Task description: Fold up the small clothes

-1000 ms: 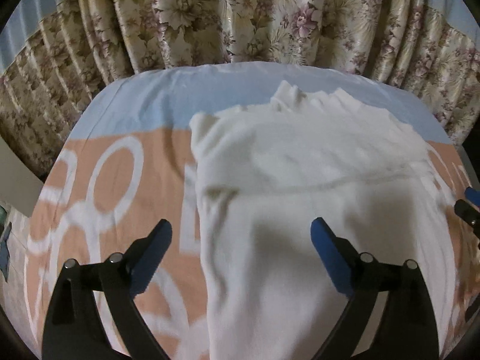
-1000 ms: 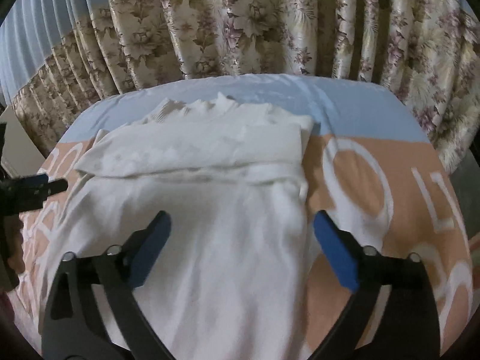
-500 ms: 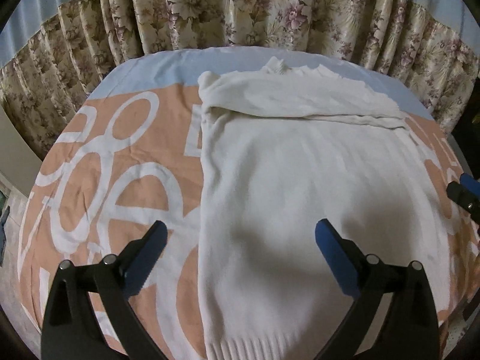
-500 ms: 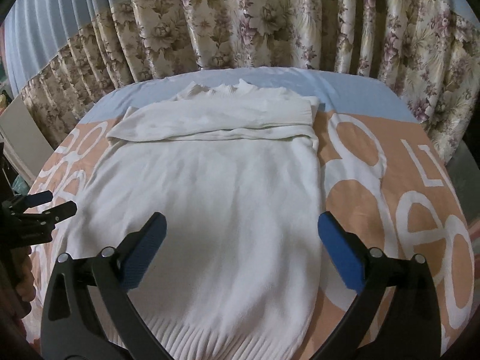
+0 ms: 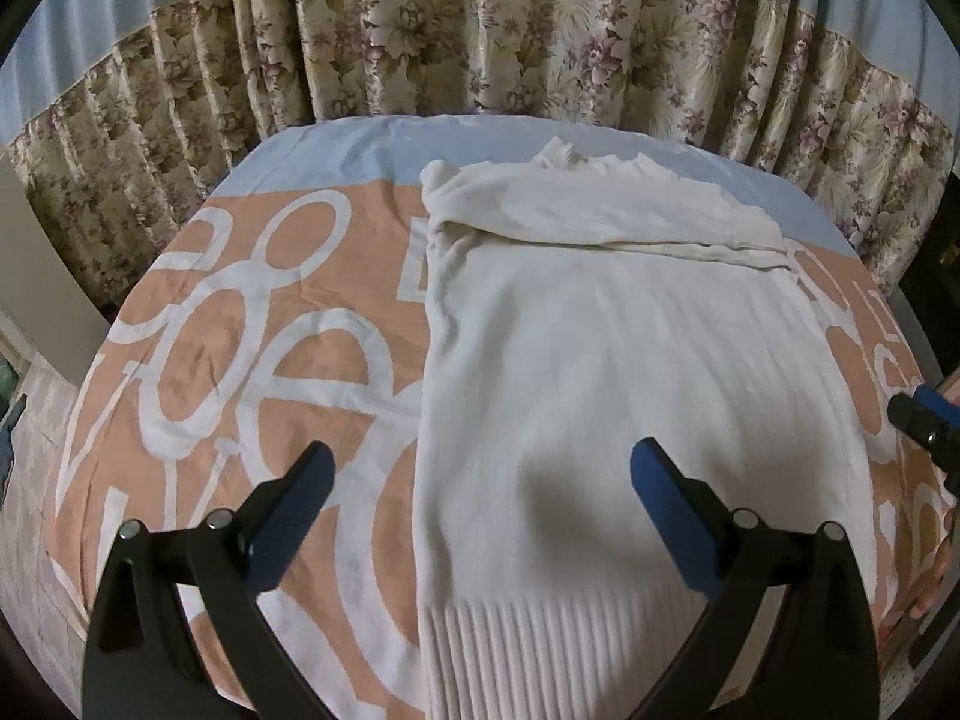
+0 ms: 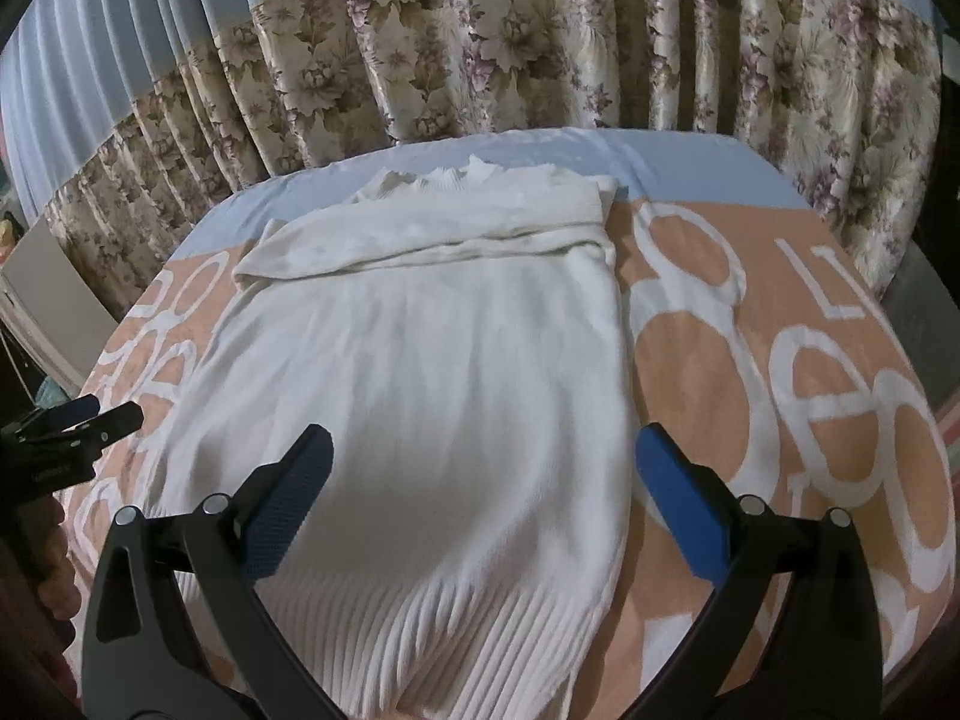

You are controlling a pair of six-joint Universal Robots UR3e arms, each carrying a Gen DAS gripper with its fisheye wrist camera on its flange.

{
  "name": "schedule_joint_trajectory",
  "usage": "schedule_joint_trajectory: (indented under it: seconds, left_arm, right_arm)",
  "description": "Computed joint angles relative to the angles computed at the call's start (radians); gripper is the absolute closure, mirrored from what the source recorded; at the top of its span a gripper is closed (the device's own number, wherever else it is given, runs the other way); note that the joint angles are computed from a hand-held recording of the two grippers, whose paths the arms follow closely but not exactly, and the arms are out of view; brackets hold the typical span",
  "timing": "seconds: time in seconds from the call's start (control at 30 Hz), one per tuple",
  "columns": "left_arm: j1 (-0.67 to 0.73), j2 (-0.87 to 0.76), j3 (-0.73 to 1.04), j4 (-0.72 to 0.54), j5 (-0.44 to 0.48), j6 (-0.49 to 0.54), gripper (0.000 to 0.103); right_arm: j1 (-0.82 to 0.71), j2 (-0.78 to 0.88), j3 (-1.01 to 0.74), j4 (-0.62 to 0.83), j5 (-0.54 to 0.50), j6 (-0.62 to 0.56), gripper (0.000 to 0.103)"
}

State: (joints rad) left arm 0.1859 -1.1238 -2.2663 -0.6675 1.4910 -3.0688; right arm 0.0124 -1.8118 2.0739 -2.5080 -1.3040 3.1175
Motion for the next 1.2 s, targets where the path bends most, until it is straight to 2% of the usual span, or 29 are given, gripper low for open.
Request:
schedule_joint_trajectory:
  seconds: [0.1, 0.23, 0.37, 0.47, 0.53, 0.63, 0.87, 1.0, 1.03, 1.07, 1.13, 1.17, 1.2]
  left_arm:
    - [-0.013, 0.019, -0.015, -0.002, 0.016, -0.008, 0.004]
    - [-0.039, 0.035, -0.045, 0.000, 0.051, -0.019, 0.004]
    - [-0.027, 0.055, -0.071, -0.013, 0.037, -0.019, 0.004]
    - [-0.048, 0.052, -0.088, 0.010, 0.063, -0.039, 0.004]
    - [-0.028, 0.079, -0.101, -0.011, 0.035, -0.030, 0.004]
    - [-0.041, 0.085, -0.105, -0.033, 0.039, -0.026, 0.004]
    - [-0.018, 0.117, -0.119, -0.100, -0.010, 0.004, 0.004]
    - [0.002, 0.142, -0.161, -0.092, -0.022, 0.046, 0.004]
    - [0.001, 0.133, -0.169, -0.091, -0.023, 0.050, 0.004]
    - [-0.008, 0.122, -0.173, -0.082, -0.011, 0.043, 0.004]
    - [-0.028, 0.092, -0.181, -0.058, 0.017, 0.036, 0.004]
    - [-0.026, 0.085, -0.183, -0.057, 0.015, 0.040, 0.004]
    - [-0.021, 0.082, -0.184, -0.058, 0.007, 0.048, 0.004]
  right_arm:
    - [-0.025, -0.045, 0.053, 0.007, 0.025, -0.013, 0.003]
    - [-0.035, -0.097, 0.122, -0.012, 0.005, -0.022, 0.003]
    - [0.018, -0.113, 0.155, -0.051, -0.109, -0.048, 0.003]
    - [0.027, -0.138, 0.181, -0.055, -0.132, -0.068, 0.003]
    - [0.040, -0.136, 0.188, -0.055, -0.158, -0.080, 0.003]
    - [0.052, -0.137, 0.208, -0.054, -0.186, -0.083, 0.003]
    - [0.017, -0.181, 0.245, -0.012, -0.135, -0.132, 0.003]
    - [-0.073, -0.238, 0.268, 0.088, -0.050, -0.162, 0.003]
    - [-0.095, -0.257, 0.285, 0.097, -0.028, -0.181, 0.005]
    - [-0.110, -0.271, 0.295, 0.107, -0.015, -0.200, 0.011]
    - [-0.129, -0.267, 0.290, 0.148, -0.001, -0.220, 0.026]
    - [-0.159, -0.275, 0.291, 0.192, 0.034, -0.239, 0.037]
    - [-0.177, -0.276, 0.288, 0.227, 0.050, -0.249, 0.040]
